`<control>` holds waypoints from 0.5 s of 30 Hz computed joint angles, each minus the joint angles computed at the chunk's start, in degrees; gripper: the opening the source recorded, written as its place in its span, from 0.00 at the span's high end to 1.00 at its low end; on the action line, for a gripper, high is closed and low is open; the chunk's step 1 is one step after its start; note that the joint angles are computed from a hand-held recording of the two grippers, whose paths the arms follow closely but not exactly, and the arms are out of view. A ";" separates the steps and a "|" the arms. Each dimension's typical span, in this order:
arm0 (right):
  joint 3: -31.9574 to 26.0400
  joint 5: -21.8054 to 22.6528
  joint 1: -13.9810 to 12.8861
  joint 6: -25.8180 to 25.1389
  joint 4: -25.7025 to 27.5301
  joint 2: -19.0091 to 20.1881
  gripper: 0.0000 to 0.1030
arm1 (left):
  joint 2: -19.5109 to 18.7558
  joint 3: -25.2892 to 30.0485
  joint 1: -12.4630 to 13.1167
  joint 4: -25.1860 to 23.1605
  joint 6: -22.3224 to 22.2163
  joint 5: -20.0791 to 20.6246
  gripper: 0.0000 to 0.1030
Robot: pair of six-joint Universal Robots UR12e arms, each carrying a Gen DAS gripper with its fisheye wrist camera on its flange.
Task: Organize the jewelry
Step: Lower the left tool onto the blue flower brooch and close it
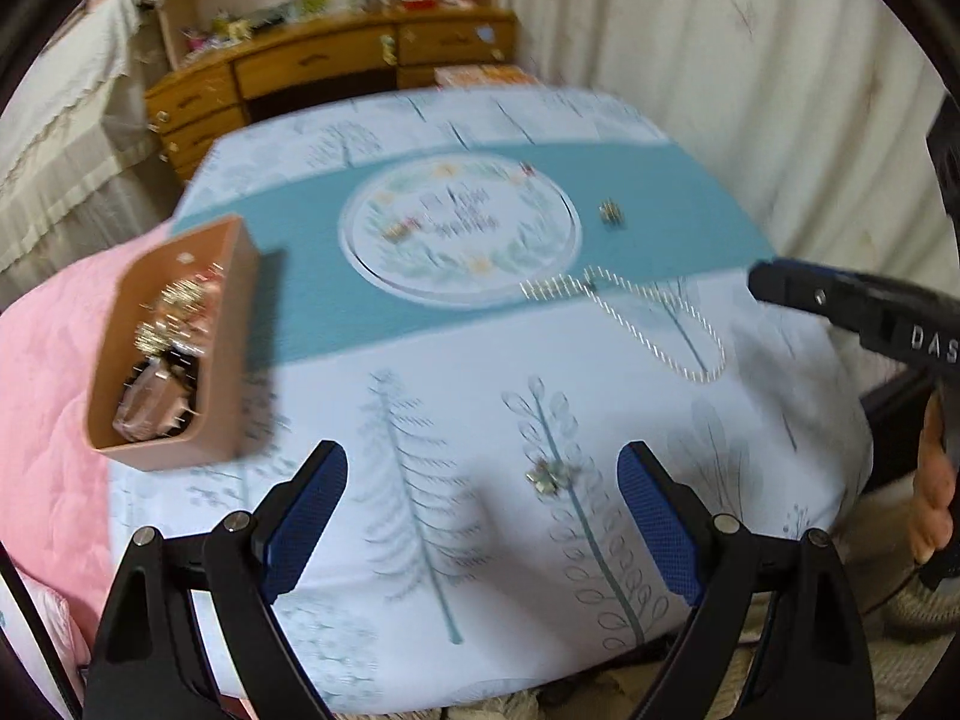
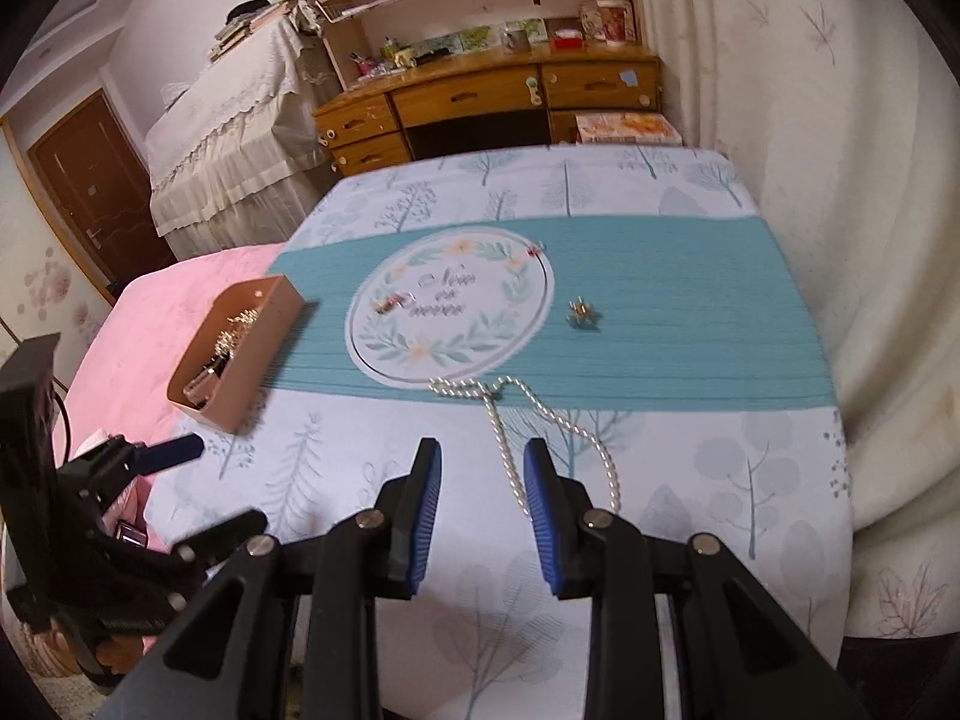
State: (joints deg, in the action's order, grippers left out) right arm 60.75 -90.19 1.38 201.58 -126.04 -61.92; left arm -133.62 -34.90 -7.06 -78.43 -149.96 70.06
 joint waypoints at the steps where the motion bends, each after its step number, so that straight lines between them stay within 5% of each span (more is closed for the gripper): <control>1: 0.24 0.38 -0.17 0.16 0.36 0.07 0.72 | -0.54 0.85 -0.25 -1.70 0.39 0.29 0.12; 15: -0.62 3.35 -1.79 -2.03 5.40 2.40 0.72 | -4.05 5.77 -2.15 -9.03 2.05 3.18 0.12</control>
